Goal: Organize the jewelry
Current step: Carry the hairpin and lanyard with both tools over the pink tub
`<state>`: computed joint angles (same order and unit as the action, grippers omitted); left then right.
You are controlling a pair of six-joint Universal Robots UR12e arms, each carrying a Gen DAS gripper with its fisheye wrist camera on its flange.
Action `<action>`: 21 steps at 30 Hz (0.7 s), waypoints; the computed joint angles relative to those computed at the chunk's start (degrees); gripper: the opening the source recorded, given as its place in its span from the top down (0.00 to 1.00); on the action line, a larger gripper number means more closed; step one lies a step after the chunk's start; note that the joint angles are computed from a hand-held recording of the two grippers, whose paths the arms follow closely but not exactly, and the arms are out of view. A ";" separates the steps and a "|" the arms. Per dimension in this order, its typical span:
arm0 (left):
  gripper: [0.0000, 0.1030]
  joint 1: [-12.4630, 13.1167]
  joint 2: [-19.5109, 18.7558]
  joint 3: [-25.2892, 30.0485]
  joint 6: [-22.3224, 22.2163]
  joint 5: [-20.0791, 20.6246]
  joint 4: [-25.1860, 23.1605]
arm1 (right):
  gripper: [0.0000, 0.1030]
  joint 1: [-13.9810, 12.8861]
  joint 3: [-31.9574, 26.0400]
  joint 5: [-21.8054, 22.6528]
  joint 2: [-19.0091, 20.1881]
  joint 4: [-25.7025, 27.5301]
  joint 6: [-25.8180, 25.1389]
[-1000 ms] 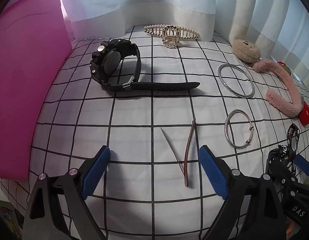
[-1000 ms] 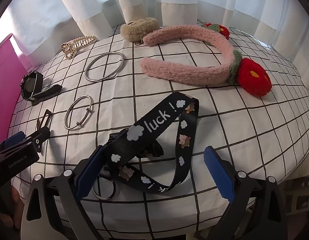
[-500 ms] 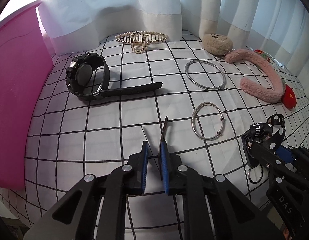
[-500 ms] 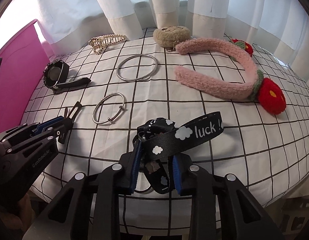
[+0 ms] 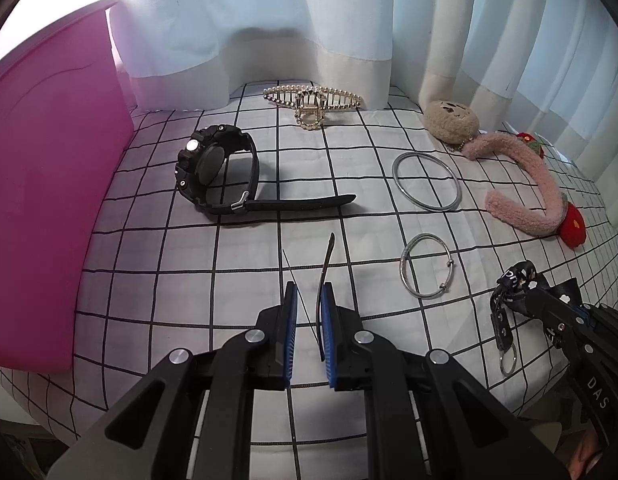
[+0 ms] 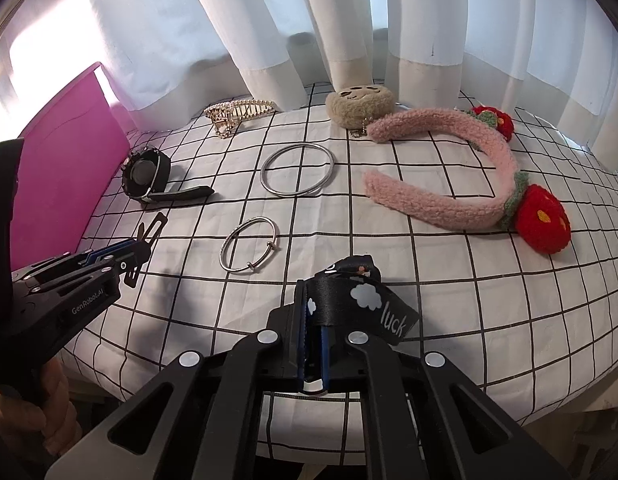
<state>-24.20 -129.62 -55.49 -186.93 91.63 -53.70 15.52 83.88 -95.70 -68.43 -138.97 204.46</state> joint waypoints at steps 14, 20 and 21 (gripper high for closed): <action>0.88 0.74 2.82 0.93 -4.17 1.55 2.39 | 0.95 -0.40 -4.87 1.77 -1.34 -0.49 -6.45; 0.88 1.33 4.55 1.11 -6.56 4.18 5.36 | 0.95 0.18 -9.62 4.56 0.18 -3.11 -11.45; 0.88 1.46 4.84 1.15 -7.04 4.79 5.88 | 0.95 0.20 -10.73 5.49 0.66 -3.59 -12.15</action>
<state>-22.74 -124.78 -54.34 -193.96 96.42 -47.82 15.72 73.15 -90.21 -67.77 -142.56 192.31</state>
